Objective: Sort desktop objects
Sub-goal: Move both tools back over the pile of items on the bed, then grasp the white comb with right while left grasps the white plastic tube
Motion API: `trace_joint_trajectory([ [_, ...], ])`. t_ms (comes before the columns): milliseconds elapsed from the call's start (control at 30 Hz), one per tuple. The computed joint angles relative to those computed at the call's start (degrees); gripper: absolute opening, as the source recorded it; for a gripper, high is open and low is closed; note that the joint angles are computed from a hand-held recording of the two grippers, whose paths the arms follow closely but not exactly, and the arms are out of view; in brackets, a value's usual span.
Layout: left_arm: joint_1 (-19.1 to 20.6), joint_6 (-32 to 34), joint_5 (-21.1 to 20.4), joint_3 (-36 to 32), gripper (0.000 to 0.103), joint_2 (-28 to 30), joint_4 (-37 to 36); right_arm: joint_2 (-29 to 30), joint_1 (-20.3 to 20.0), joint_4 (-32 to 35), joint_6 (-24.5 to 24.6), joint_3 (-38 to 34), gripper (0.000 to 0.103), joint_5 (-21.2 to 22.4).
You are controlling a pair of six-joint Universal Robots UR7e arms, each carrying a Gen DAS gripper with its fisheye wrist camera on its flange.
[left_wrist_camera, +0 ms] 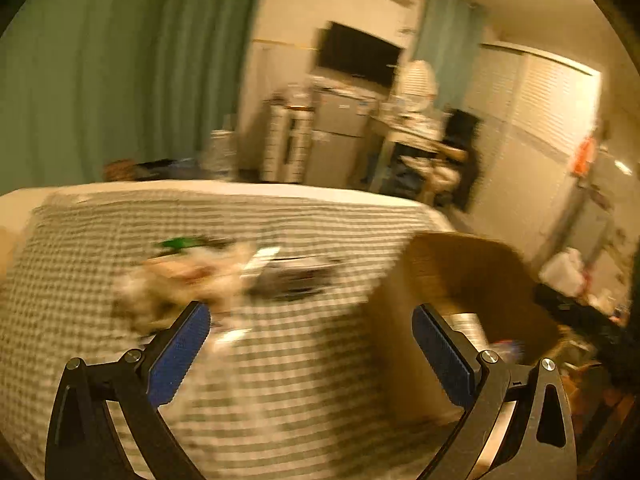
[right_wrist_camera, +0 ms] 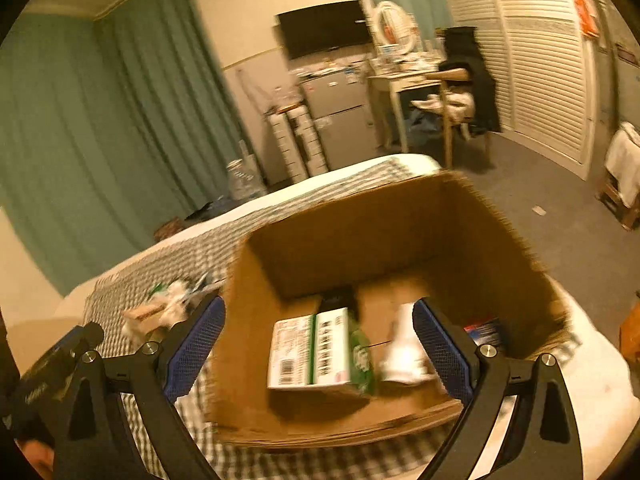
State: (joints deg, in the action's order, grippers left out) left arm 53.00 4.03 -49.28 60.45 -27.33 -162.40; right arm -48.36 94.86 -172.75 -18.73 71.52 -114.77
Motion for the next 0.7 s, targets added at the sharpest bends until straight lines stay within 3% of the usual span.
trace_joint_trajectory([
  [233,4.70,2.90,8.78,9.93,0.103,-5.32,-9.62,6.43,2.90,0.80,-6.41,-2.42,0.095,3.84],
  [367,7.52,4.11,7.80,14.82,0.103,-5.30,-17.56,10.23,3.86,1.33,-9.71,-3.74,0.095,6.19],
  [433,8.53,0.91,7.11,13.97,0.103,-4.87,-12.30,12.08,4.06,1.73,-11.76,-4.69,0.095,6.52],
  [500,9.00,4.39,4.42,12.28,0.103,-3.95,-11.02,14.72,4.08,3.50,-13.38,-6.69,0.095,5.86],
  [567,8.81,8.43,5.41,10.25,0.103,-2.15,-12.15,17.56,4.00,7.83,-13.74,-9.98,0.095,4.48],
  [667,9.24,10.08,7.89,8.27,0.103,-0.52,-9.98,21.09,3.48,13.86,-14.92,-14.24,0.085,1.47],
  [700,9.56,8.81,9.08,7.25,0.103,-0.17,-7.54,22.27,3.29,15.64,-15.12,-15.84,0.077,0.42],
])
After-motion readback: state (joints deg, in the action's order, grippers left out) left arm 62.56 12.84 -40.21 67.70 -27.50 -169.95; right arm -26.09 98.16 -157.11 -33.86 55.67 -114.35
